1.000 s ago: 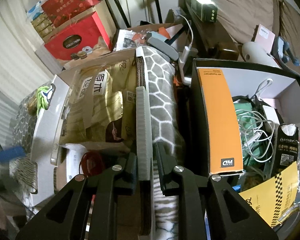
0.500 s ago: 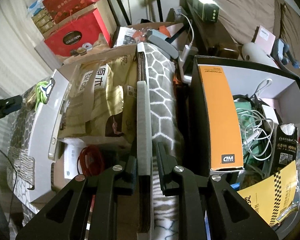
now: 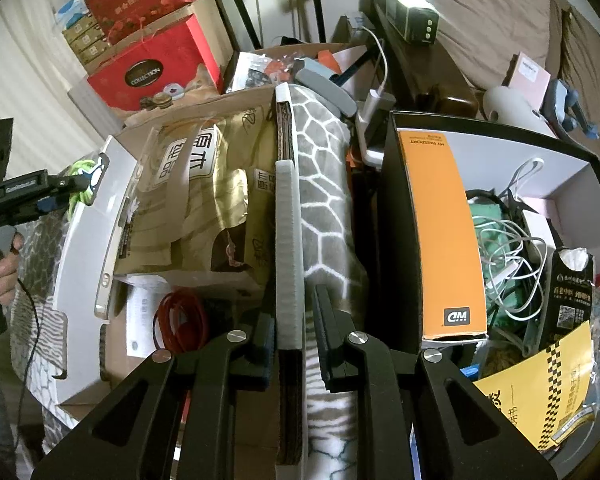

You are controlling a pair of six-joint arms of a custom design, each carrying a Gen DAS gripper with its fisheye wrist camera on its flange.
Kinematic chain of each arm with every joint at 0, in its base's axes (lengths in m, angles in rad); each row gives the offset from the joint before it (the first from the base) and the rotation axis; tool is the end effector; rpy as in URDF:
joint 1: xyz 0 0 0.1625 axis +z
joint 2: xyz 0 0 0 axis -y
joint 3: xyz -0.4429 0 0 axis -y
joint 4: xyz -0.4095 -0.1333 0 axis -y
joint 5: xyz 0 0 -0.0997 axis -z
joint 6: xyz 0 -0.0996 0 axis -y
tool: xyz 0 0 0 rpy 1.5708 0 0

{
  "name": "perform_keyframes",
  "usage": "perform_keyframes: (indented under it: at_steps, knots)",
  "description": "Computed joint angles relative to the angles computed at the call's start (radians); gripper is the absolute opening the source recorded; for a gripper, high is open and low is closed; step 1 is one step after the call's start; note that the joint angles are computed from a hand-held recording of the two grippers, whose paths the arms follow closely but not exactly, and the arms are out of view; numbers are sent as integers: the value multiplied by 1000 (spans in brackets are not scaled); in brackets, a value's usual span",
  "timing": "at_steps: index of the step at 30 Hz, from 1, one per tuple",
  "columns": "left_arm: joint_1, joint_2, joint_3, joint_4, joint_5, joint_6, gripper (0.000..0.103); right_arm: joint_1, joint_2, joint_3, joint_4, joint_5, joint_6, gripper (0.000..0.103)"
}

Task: Organize objects
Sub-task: 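Move the left gripper to the lime-green rope coil on the table, then grasp and lift the lime-green rope coil with the left gripper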

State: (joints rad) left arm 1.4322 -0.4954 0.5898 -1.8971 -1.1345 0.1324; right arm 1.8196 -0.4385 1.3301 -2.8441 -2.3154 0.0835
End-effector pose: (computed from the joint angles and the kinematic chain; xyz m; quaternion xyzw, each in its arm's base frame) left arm 0.0473 -0.9306 0.2695 0.1062 0.9642 -0.1136 0.2146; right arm 0.2554 -0.7379 0.0011 0.0067 -0.9172 0.2333 0.3230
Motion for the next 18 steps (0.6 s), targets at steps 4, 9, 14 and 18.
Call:
perform_keyframes:
  at_steps: [4, 9, 14, 18]
  knots:
    - [2, -9, 29, -45, -9, 4, 43, 1, 3, -5, 5, -7, -6, 17]
    - [3, -32, 54, -69, -19, 16, 22, 1, 6, -7, 0, -13, -17, 17]
    - [5, -87, 120, -105, -59, 20, 20, 3, 10, -6, -10, -12, -26, 16]
    - [0, -166, 222, -163, -119, 47, 19, 3, 10, -4, -12, -10, -25, 16]
